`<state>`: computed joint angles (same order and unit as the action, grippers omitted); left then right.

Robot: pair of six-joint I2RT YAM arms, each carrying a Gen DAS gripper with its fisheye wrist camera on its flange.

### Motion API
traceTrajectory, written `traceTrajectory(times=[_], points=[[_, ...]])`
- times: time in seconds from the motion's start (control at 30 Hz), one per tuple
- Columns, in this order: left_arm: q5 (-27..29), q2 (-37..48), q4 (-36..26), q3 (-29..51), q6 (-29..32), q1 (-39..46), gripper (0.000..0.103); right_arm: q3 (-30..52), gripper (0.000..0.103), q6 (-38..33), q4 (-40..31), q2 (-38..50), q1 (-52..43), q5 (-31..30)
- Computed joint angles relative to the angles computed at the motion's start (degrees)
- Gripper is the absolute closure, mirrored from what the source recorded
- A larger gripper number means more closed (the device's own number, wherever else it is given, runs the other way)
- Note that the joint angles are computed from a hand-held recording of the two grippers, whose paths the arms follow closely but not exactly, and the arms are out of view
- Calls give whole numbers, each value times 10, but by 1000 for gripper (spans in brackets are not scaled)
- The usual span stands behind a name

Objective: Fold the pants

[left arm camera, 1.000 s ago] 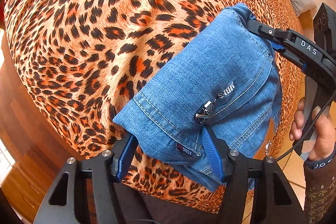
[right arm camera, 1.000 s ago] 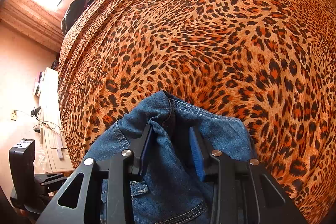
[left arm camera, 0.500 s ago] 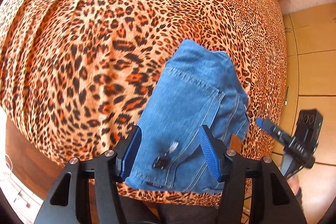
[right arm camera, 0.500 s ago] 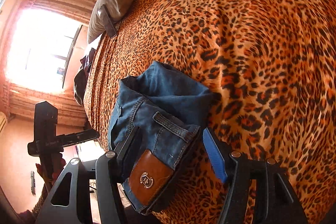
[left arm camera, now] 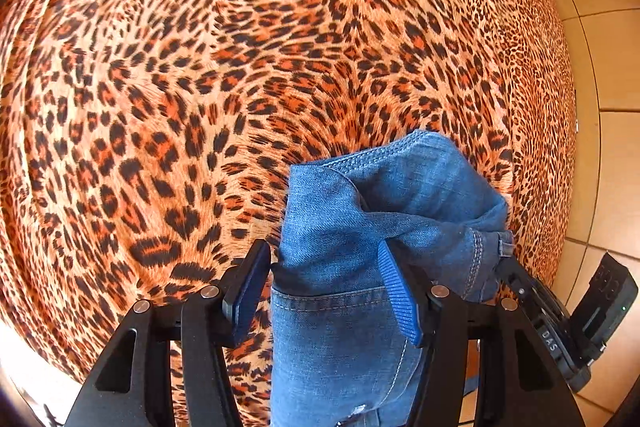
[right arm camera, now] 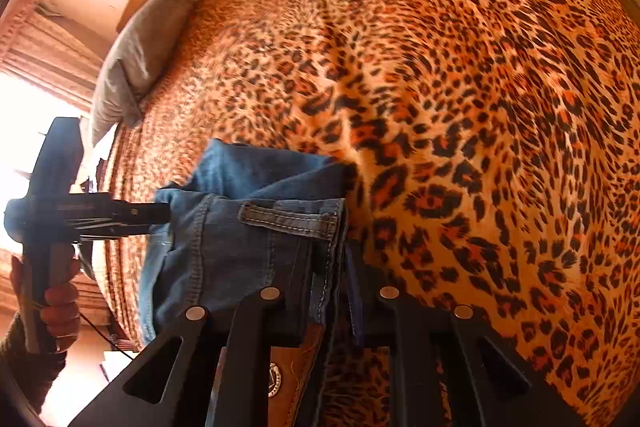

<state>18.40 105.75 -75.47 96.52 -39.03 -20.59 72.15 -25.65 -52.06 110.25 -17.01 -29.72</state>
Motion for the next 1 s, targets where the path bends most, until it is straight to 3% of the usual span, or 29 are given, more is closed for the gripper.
traceTrajectory(times=[0.03,0.1,0.17,0.2,0.23,0.33,0.47,0.5,0.53,0.63,0.7,0.8,0.87,1.0], points=[[15,1,-1,-1,12,9,47,-4,81,20,-2,-4,-2,5],[39,-11,-5,-8,51,27,50,-27,80,53,-7,-45,-35,-45],[56,-45,-6,-38,102,46,49,-41,65,54,-59,-76,-79,-107],[68,-70,-9,-61,123,54,47,-56,46,51,-78,-98,-100,-114],[85,-96,-9,-92,140,62,46,-78,38,47,-90,-125,-117,-111],[119,-161,-13,-177,167,71,45,-140,38,14,-133,-179,-154,-89],[175,-205,14,-270,151,49,46,-234,38,37,-92,-229,-158,-68],[175,-207,21,-277,144,37,46,-248,45,53,-74,-234,-151,-60],[169,-207,29,-281,137,22,47,-265,69,67,-62,-246,-140,-71],[138,-214,47,-285,119,-26,53,-258,72,41,-93,-288,-157,-110],[105,-214,60,-288,112,-51,52,-255,72,14,-108,-288,-172,-116],[88,-197,76,-299,99,-76,51,-275,71,-16,-86,-231,-202,-59],[85,-198,79,-305,92,-73,50,-271,58,-13,-84,-203,-203,-60],[70,-241,31,-284,117,-55,57,-220,54,-80,-169,-199,-236,-100]])
